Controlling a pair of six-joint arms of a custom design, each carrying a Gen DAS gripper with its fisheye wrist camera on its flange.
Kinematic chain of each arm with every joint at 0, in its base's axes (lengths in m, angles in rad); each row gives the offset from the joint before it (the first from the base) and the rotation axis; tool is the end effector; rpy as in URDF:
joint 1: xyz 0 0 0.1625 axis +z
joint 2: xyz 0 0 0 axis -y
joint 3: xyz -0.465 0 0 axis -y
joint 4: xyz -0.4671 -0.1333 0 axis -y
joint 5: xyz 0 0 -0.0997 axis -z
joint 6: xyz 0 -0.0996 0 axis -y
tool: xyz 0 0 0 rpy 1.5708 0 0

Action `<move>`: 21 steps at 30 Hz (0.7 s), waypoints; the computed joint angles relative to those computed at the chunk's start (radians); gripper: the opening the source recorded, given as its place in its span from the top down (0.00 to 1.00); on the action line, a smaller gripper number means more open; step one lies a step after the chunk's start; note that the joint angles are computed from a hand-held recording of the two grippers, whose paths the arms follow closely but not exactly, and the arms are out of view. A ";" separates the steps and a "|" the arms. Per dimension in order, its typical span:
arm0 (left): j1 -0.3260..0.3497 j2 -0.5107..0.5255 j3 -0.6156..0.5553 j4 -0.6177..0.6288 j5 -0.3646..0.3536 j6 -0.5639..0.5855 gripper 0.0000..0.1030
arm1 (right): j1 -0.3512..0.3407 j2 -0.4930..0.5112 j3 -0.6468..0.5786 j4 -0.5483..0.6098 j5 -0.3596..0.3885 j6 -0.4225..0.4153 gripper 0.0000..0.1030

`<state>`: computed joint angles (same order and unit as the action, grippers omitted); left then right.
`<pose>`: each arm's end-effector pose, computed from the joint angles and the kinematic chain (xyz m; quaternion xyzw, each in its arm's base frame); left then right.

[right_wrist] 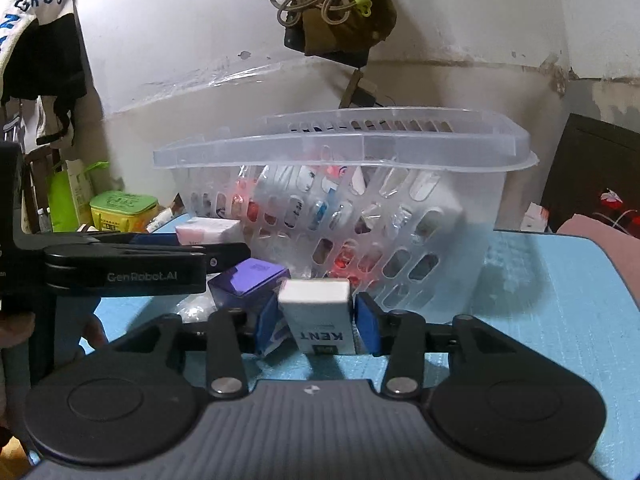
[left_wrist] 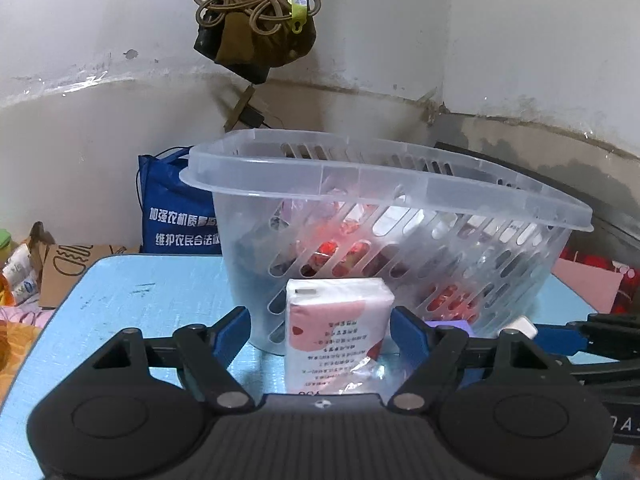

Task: Organize objects
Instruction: 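Grasp the white KENT box with the right tool while the left grasps the pink-printed white box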

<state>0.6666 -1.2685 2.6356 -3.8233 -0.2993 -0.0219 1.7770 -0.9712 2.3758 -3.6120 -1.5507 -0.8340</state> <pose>-0.1093 -0.3767 0.2076 0.0804 0.7661 -0.5481 0.3261 0.2305 -0.4412 0.0649 0.4747 -0.8226 0.3006 0.0875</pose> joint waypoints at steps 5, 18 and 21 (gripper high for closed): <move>0.009 0.023 -0.021 -0.017 0.003 0.029 0.24 | 0.001 0.007 -0.008 -0.006 -0.019 0.018 0.58; -0.085 0.201 -0.064 -0.757 0.046 0.589 0.47 | -0.025 0.034 0.038 -0.174 0.070 -0.027 0.60; -0.111 0.221 -0.083 -0.912 0.048 0.724 0.47 | -0.033 0.044 0.050 -0.229 0.102 -0.045 0.60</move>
<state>0.5555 -1.0476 2.5531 -4.7355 -0.2513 0.7016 1.7436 -0.9270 2.4255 -3.8407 -1.4484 -0.8785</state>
